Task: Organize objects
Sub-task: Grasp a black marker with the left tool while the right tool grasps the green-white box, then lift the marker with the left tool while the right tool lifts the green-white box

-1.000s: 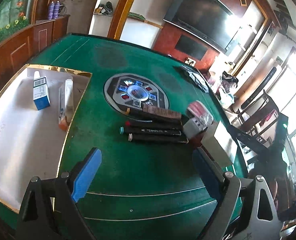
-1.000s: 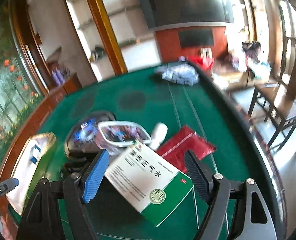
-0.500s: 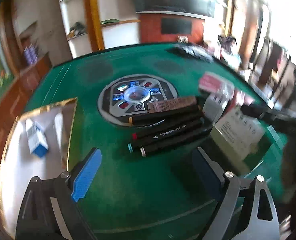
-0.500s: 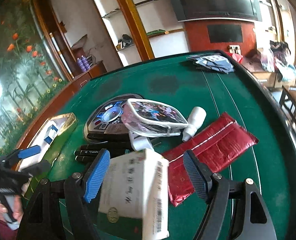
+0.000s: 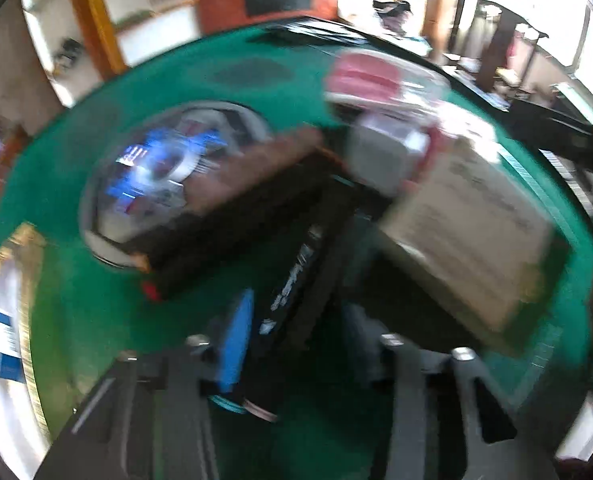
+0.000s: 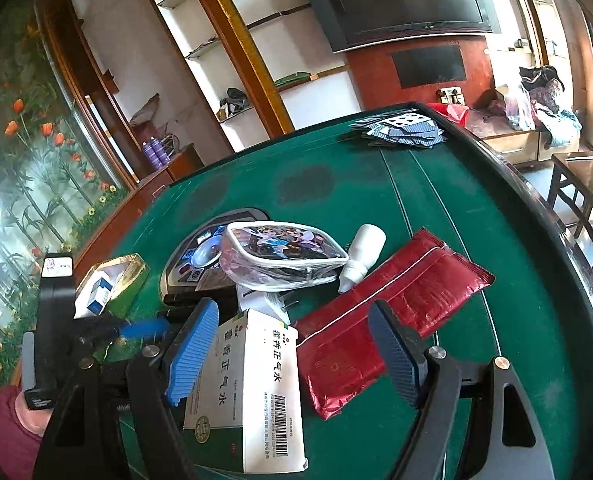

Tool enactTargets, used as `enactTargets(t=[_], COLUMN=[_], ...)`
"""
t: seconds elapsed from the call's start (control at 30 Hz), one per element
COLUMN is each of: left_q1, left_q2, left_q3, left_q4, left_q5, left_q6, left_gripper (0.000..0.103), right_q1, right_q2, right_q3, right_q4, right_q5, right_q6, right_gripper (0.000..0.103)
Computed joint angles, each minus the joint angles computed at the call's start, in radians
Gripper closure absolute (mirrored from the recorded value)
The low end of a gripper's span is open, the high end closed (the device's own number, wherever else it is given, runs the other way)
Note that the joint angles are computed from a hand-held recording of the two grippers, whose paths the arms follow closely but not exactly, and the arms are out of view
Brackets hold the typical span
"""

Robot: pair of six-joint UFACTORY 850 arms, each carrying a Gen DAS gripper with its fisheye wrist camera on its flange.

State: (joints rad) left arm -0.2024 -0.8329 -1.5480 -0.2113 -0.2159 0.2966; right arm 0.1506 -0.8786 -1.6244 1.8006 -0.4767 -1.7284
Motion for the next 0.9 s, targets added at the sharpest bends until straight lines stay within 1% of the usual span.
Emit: enactTargets(t=[0.03,0.1,0.2,0.27,0.3,0.37,0.4,0.43,0.5,0.53,0.63,0.67,0.7,0.77,0.83,0.9], left_q1=[-0.003,-0.013,-0.022,-0.018,-0.012,0.014,0.022,0.024,0.022,0.024,0.040,0.045,0.050,0.047,0.047,0.041], left_q2=[0.010,0.024,0.039,0.025,0.015,-0.012,-0.023,-0.021,-0.028,-0.027,-0.011,-0.006,-0.008,-0.018,-0.022,-0.027], left_q3=[0.013,0.033,0.050,0.024,0.010,-0.032,-0.043,-0.042,-0.057,-0.058,-0.042,-0.038,-0.045,-0.055,-0.060,-0.071], left_q4=[-0.061,-0.080,-0.028,0.022,-0.001,-0.137,-0.166,-0.180,-0.131,-0.152,-0.346,-0.392,-0.397,-0.301,-0.285,-0.178], left_q5=[-0.011,-0.024,-0.011,-0.018,-0.025,-0.059,-0.067,-0.056,-0.072,-0.078,-0.079,-0.082,-0.087,-0.074,-0.064,-0.058], left_q6=[0.075,0.113,0.070,0.010,0.016,0.101,0.119,0.134,0.099,0.121,0.299,0.335,0.329,0.229,0.216,0.112], left_gripper=[0.067,0.068,0.068,0.068,0.068,0.068,0.067,0.067,0.068,0.068,0.068,0.068,0.068,0.067,0.066,0.065], right_q1=[-0.001,-0.005,-0.005,-0.005,-0.005,-0.004,-0.004,-0.004,-0.004,-0.004,-0.006,-0.006,-0.006,-0.004,-0.004,-0.002], right_q2=[0.000,0.002,0.004,0.005,0.006,0.007,0.007,0.007,0.003,0.002,-0.002,-0.003,-0.003,-0.003,-0.006,-0.007], right_q3=[0.000,0.006,0.009,0.010,0.012,0.013,0.014,0.012,0.006,0.004,-0.001,-0.001,0.000,0.000,-0.005,-0.006], right_q4=[-0.008,-0.009,-0.005,-0.003,0.000,0.002,0.002,-0.003,-0.022,-0.028,-0.035,-0.037,-0.035,-0.036,-0.048,-0.051], right_q5=[-0.004,-0.019,-0.022,-0.024,-0.024,-0.022,-0.021,-0.021,-0.022,-0.021,-0.021,-0.021,-0.021,-0.015,-0.014,-0.010], right_q6=[0.006,0.006,0.004,0.002,0.000,-0.001,0.000,0.007,0.029,0.035,0.037,0.038,0.035,0.036,0.047,0.047], right_gripper=[0.021,0.020,0.019,0.019,0.019,0.019,0.019,0.019,0.019,0.019,0.019,0.019,0.019,0.019,0.019,0.019])
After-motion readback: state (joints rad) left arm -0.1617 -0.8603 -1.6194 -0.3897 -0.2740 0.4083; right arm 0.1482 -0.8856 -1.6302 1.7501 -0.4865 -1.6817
